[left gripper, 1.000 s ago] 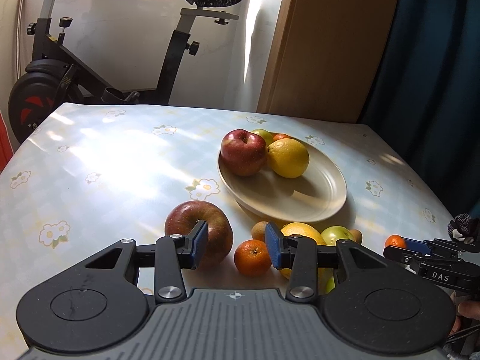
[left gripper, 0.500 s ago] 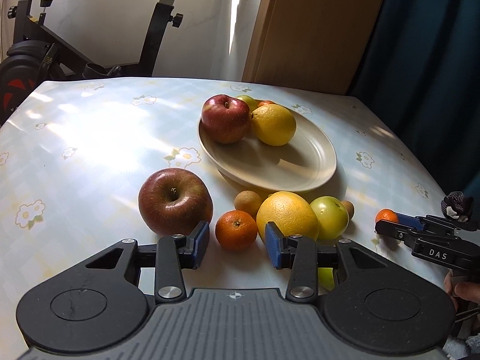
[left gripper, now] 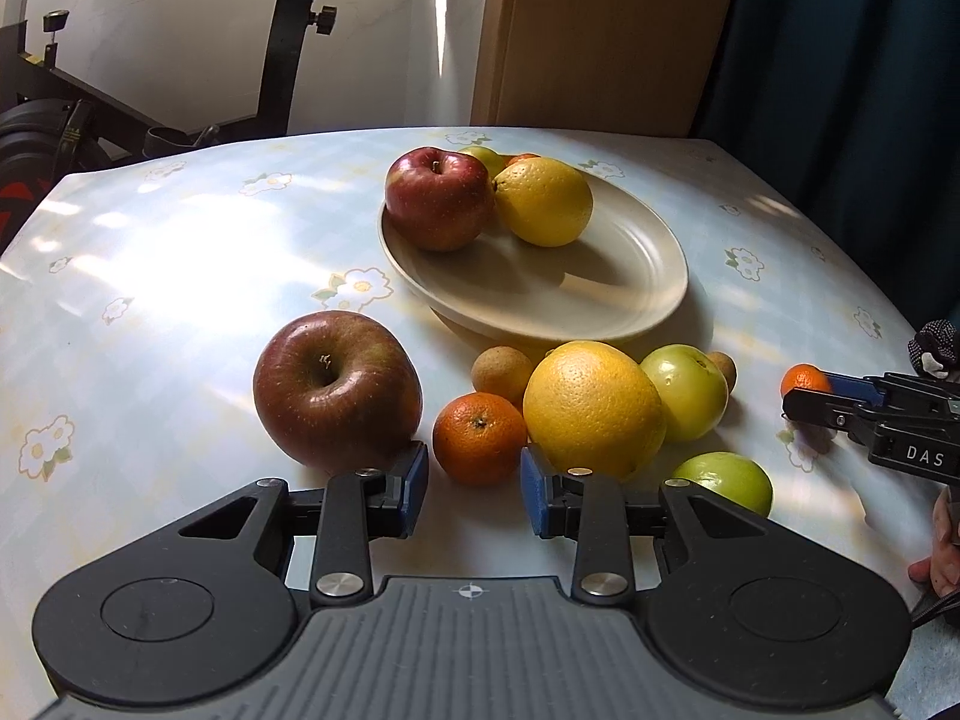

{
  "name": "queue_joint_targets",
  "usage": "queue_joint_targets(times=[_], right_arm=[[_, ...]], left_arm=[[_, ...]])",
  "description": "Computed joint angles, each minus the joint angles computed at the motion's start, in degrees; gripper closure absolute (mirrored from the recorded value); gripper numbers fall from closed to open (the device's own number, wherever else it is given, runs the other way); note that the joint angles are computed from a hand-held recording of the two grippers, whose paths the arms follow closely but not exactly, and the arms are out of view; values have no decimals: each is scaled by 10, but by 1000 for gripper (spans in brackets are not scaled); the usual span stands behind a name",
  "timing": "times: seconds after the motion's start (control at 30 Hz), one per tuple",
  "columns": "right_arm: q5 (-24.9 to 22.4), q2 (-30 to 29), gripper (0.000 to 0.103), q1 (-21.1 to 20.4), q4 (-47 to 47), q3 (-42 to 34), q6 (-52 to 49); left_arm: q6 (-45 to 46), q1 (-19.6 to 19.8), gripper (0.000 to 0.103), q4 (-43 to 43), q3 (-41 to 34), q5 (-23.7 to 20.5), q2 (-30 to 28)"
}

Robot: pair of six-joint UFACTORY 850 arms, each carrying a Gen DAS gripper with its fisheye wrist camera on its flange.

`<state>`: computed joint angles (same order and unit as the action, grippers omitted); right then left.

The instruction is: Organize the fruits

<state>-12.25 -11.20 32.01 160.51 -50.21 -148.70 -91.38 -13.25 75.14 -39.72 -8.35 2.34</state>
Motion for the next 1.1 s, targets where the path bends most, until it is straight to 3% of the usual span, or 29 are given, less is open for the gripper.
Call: queue_joint_targets(times=[0.2, 0.77, 0.9, 1.1], right_arm=[[1, -1, 71, 0, -6, -1, 6], [2, -1, 71, 1, -19, -1, 20], [2, -1, 71, 1, -21, -1, 22], [1, -1, 71, 0, -23, -1, 24]], left_arm=[[-78, -9, 67, 101, -1, -15, -8], [-143, -12, 66, 177, -5, -26, -18], [-82, -7, 67, 109, -6, -16, -15], [73, 1, 67, -61, 4, 6, 5]])
